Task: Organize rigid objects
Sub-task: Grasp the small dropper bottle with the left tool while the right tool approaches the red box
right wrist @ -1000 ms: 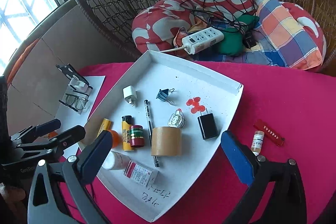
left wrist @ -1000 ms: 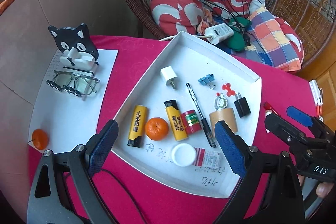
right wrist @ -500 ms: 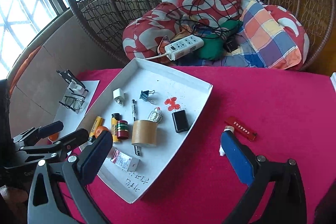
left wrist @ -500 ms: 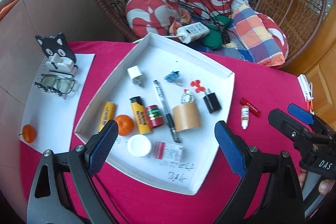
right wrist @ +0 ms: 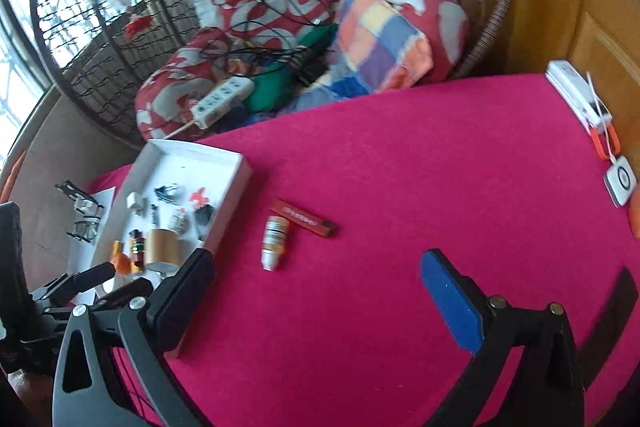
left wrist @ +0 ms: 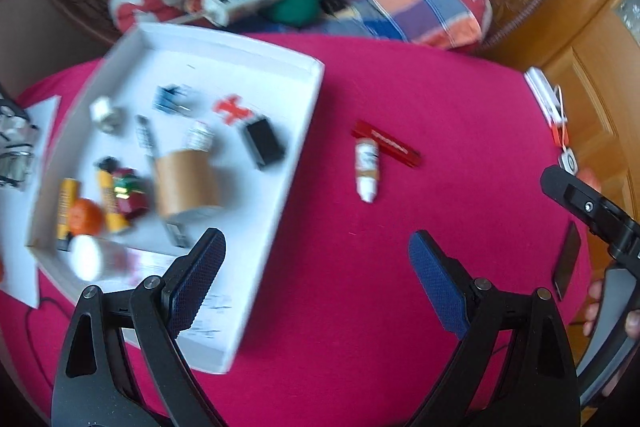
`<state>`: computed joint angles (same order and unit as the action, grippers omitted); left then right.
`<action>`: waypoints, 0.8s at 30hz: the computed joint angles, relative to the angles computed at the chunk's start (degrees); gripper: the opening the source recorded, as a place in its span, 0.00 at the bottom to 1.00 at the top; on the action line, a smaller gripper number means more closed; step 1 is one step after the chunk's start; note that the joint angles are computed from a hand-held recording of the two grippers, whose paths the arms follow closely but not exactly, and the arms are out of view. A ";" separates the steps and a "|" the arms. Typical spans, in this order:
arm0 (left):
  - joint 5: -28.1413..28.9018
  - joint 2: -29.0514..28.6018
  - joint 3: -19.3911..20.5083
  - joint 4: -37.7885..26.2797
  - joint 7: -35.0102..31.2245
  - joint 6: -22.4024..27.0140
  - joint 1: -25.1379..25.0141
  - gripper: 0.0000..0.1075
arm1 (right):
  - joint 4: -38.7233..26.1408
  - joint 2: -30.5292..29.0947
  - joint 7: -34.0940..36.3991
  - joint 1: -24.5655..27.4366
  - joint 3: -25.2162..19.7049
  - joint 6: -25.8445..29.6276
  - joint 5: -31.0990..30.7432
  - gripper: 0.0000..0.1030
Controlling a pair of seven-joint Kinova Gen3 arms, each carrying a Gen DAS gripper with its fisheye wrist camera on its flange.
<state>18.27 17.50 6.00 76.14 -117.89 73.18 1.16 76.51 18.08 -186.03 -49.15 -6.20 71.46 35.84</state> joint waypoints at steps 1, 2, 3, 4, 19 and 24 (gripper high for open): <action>-0.12 0.73 0.36 -0.06 0.76 0.15 0.90 0.87 | 1.32 -0.81 -0.46 0.16 -0.02 -0.18 -0.36 1.00; -0.43 1.37 0.65 -0.01 1.71 -0.23 1.96 0.87 | 2.80 -1.72 -0.98 0.37 -0.17 -0.36 -0.67 1.00; -1.07 2.06 0.85 0.01 2.91 -0.99 3.24 0.87 | 4.35 -2.69 -1.47 0.73 -0.41 -0.63 -1.03 1.00; -1.57 2.77 1.02 -0.12 3.86 -1.62 4.23 0.87 | 5.88 -3.66 -1.78 1.25 -0.73 -1.00 -1.43 1.00; -14.44 8.72 0.68 -0.47 17.60 -9.57 15.72 0.67 | 22.23 -13.48 -0.52 11.60 -5.55 -11.88 -4.69 1.00; -15.76 9.38 0.79 -0.77 19.83 -9.92 16.53 0.67 | 22.76 -13.51 3.64 13.64 -5.69 -14.33 -6.08 1.00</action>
<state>2.51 26.88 6.80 75.37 -98.06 63.26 17.69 99.27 4.57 -182.39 -35.51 -11.89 57.13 29.76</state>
